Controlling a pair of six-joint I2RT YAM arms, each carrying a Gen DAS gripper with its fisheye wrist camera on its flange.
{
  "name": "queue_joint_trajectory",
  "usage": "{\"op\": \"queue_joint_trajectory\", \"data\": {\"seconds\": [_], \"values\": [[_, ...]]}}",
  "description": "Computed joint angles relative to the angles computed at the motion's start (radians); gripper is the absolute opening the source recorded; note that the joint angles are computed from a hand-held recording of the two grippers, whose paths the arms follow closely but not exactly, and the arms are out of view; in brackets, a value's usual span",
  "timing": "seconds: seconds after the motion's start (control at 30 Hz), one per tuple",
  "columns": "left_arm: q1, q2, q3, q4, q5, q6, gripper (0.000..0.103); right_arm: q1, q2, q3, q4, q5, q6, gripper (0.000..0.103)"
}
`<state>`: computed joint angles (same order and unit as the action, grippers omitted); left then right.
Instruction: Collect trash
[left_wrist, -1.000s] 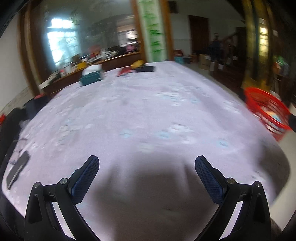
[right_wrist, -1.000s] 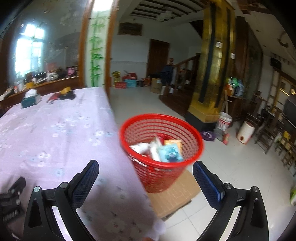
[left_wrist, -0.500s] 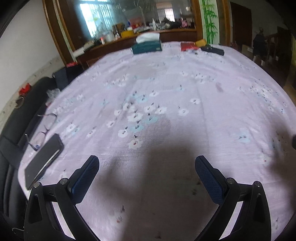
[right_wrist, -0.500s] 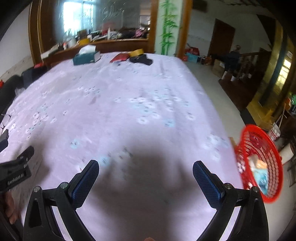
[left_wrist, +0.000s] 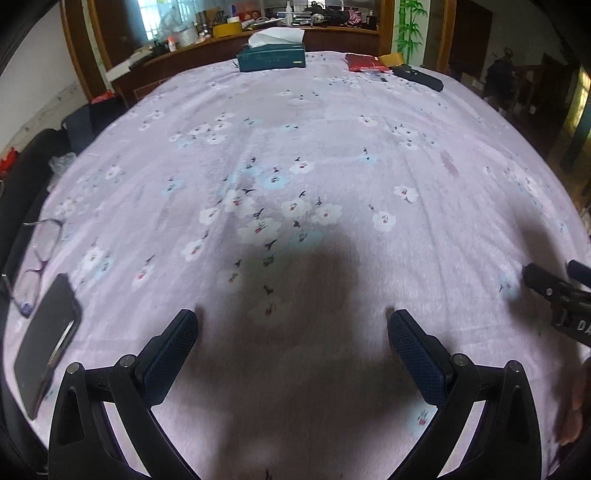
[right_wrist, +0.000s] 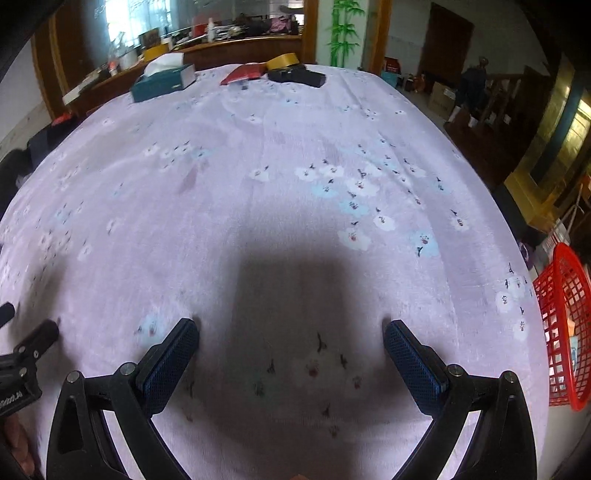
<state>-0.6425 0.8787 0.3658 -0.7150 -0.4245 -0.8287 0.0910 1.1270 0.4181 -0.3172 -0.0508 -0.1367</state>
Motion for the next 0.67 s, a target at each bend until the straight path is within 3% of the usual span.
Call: {"op": "queue_joint_trajectory", "data": {"seconds": [0.07,0.23,0.33,0.67], "values": [[0.068,-0.021,-0.020,0.050,0.051,0.051,0.103,0.029,0.027,0.008,0.025,0.018,0.028,0.102],[0.102,0.001,-0.022,0.096,0.049,0.082,0.103,0.021,0.038,0.016,0.024,0.004,0.022,0.103],[0.110,0.001,-0.022,0.100,0.054,0.090,0.103,-0.001,0.027,0.010,0.016,-0.031,-0.033,0.103],[0.108,-0.001,-0.023,0.099,0.054,0.088,0.103,0.004,0.030,0.009,0.020,-0.027,-0.035,0.103]]}}
